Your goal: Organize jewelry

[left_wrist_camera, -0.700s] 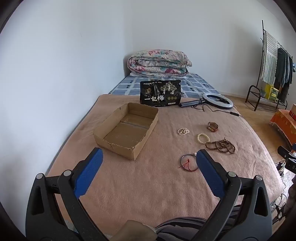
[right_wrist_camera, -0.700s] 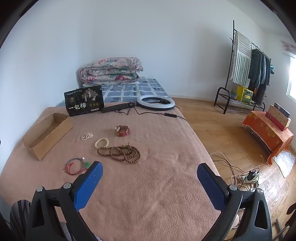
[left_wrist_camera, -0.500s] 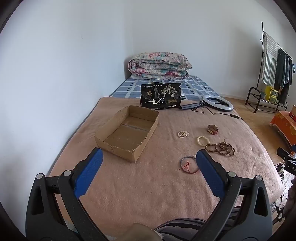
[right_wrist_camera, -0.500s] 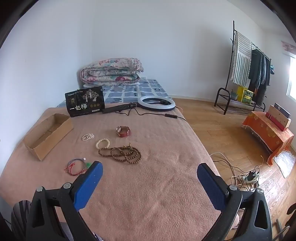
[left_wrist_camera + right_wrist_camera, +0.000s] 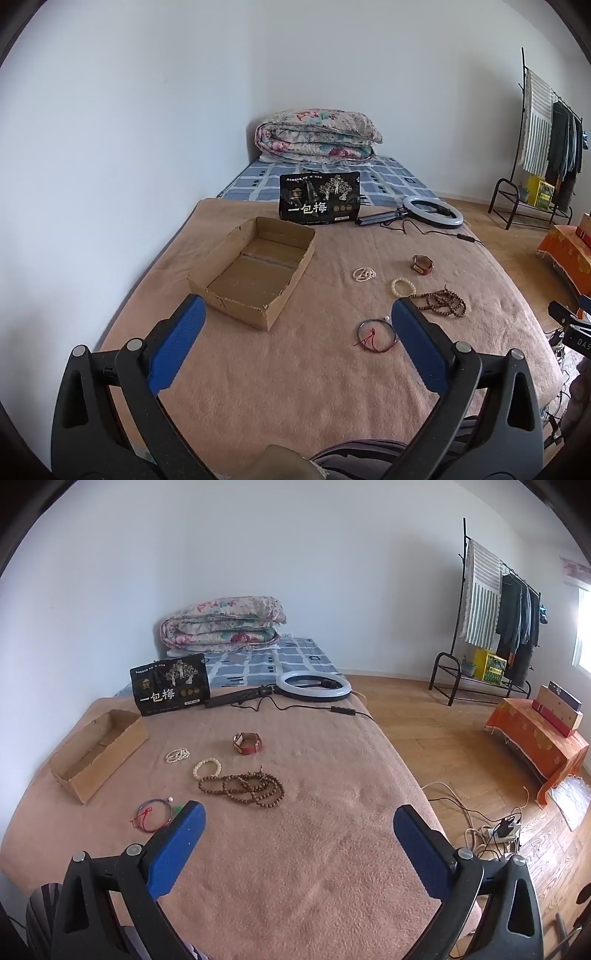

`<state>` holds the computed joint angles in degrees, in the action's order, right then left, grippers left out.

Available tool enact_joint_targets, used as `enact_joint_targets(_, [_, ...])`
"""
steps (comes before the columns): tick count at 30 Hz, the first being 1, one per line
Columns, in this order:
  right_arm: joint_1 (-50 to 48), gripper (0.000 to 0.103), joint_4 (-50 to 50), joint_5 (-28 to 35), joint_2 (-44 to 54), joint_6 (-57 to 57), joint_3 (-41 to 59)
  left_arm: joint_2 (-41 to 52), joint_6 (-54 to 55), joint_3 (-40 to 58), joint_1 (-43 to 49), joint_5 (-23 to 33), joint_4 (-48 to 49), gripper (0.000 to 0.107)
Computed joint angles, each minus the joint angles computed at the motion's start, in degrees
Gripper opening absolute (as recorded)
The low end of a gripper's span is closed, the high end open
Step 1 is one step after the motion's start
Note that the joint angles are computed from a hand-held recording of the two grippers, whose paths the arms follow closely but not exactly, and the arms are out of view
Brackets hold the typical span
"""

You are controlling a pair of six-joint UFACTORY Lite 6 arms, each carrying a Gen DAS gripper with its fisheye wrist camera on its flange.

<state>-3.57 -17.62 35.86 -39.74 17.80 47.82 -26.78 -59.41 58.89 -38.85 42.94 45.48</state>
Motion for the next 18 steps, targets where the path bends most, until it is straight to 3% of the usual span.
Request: enact_joint_targets(18, [1.7,0.103,-1.9,0.3,0.7,2.2,0.1,1.5,1.8,3.1,-0.3,1.0,-0.9,0.102])
